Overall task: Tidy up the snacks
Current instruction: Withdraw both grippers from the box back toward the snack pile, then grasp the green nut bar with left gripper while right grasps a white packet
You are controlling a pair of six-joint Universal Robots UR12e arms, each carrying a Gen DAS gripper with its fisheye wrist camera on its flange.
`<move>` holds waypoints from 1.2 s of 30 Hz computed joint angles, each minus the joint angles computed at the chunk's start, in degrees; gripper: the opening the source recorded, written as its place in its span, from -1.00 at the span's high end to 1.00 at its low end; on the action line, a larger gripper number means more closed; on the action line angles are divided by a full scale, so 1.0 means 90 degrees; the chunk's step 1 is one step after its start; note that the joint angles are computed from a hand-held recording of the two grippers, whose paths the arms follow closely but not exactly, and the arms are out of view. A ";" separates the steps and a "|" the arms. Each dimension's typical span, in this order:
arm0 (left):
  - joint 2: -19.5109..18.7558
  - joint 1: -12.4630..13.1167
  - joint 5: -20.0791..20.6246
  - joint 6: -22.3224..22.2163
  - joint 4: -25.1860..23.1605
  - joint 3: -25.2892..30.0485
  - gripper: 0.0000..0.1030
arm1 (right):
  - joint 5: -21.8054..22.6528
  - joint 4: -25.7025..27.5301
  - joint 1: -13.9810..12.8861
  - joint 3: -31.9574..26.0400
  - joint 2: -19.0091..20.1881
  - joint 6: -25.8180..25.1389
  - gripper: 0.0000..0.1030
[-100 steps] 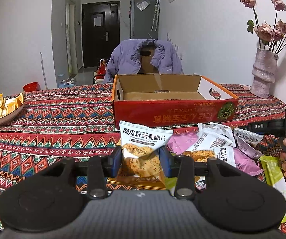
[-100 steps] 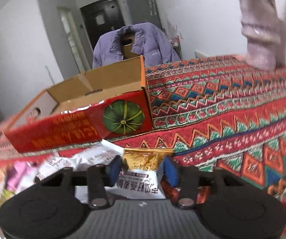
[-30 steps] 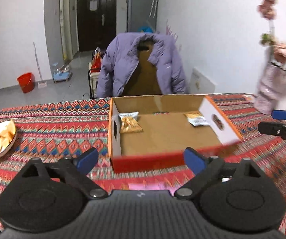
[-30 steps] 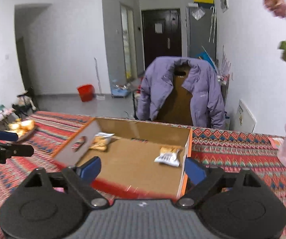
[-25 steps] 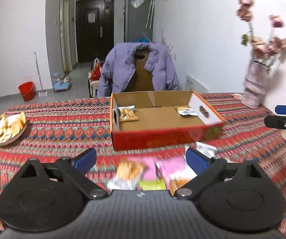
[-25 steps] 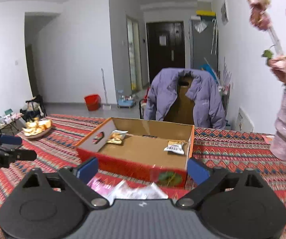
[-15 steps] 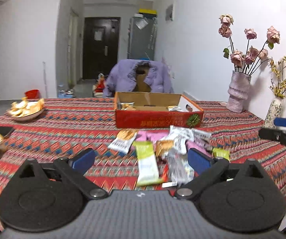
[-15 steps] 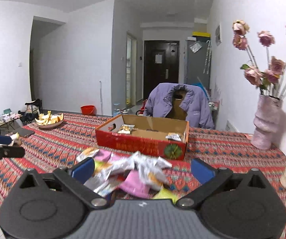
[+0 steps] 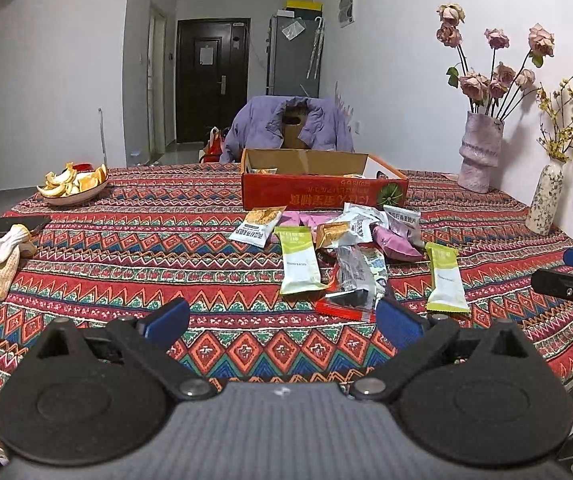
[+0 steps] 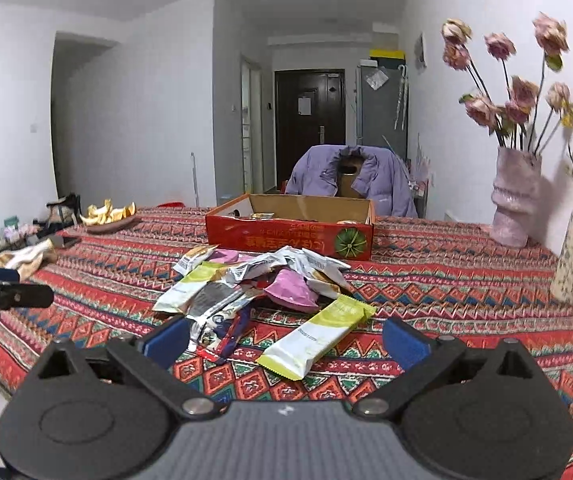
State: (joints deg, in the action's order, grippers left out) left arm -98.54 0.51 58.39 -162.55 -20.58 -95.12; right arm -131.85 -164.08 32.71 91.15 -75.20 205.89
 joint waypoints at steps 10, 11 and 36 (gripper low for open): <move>-0.0373 -0.0175 0.0199 0.0000 -0.0612 0.0495 -0.97 | 0.0067 0.0326 -0.0222 -0.0059 0.0061 0.0401 -1.00; -0.0440 -0.0208 0.0236 -0.0003 -0.0663 0.0581 -0.97 | 0.0105 0.0338 -0.0261 -0.0076 0.0073 0.0424 -1.00; -0.2551 -0.0966 0.0728 0.0142 -0.2395 0.3240 -0.30 | 0.1735 0.0647 -0.1707 -0.1378 0.1157 0.1405 -0.66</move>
